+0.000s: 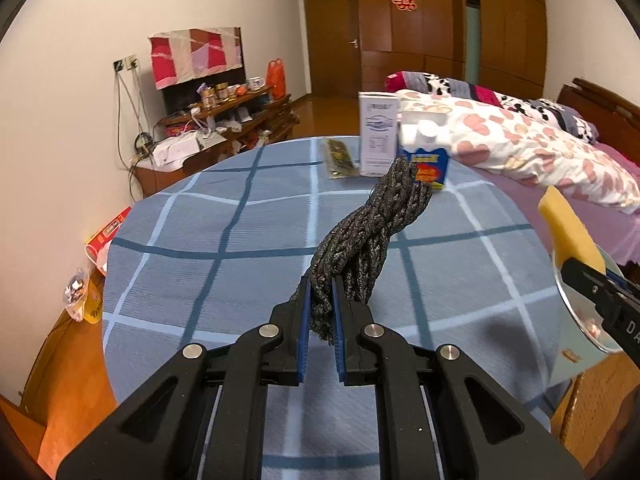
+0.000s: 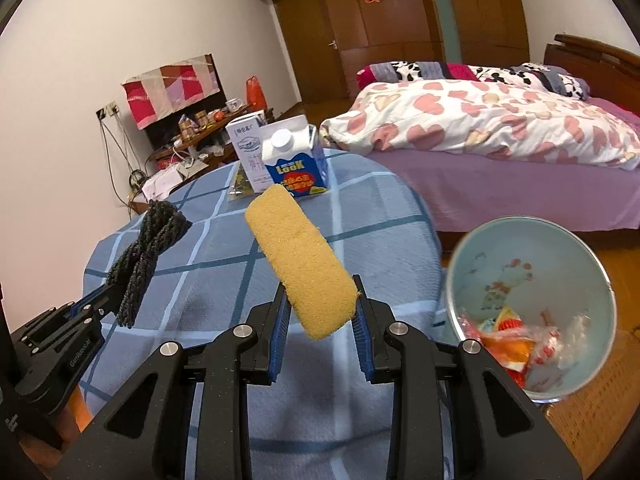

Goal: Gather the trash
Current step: 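Carry the black net with the left tool while the right tool carries the sponge over the bucket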

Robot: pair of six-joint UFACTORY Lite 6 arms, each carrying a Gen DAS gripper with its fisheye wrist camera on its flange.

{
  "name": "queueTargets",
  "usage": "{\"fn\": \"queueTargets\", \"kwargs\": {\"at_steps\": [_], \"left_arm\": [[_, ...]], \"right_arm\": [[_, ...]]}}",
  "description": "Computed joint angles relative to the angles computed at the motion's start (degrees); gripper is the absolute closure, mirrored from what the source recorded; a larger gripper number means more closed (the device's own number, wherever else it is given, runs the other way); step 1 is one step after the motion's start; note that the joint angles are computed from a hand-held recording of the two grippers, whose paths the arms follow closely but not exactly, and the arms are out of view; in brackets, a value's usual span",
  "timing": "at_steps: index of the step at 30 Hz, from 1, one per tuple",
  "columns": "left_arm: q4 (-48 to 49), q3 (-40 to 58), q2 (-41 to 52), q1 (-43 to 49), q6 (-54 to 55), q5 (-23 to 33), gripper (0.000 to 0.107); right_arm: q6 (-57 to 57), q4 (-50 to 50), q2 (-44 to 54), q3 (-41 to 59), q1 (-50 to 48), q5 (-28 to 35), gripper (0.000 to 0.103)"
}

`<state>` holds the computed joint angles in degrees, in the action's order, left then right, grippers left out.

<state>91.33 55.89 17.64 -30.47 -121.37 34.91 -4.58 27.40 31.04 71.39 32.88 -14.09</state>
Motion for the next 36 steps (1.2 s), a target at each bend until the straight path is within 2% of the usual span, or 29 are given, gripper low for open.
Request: {"fn": "queueTargets", "kwargs": {"at_steps": [9,18,36], "left_arm": [[-2.89,0.79,-0.35,-5.87,1.70,2.48,0.097],[-4.92,3.76,1.71,-10.06,3.37,2.58,0.097],[-8.23,11.31,7.20,-15.76,8.08,1.87,0.097]], "right_arm": [[5.23,-3.74,-7.25,-10.63,-1.67,-3.89,0.073],[7.39,-4.57,-13.45,-19.51,-3.91,-6.90,0.073],[10.54,-6.44,-20.31,-28.70,-9.62,-9.08,0.073]]}}
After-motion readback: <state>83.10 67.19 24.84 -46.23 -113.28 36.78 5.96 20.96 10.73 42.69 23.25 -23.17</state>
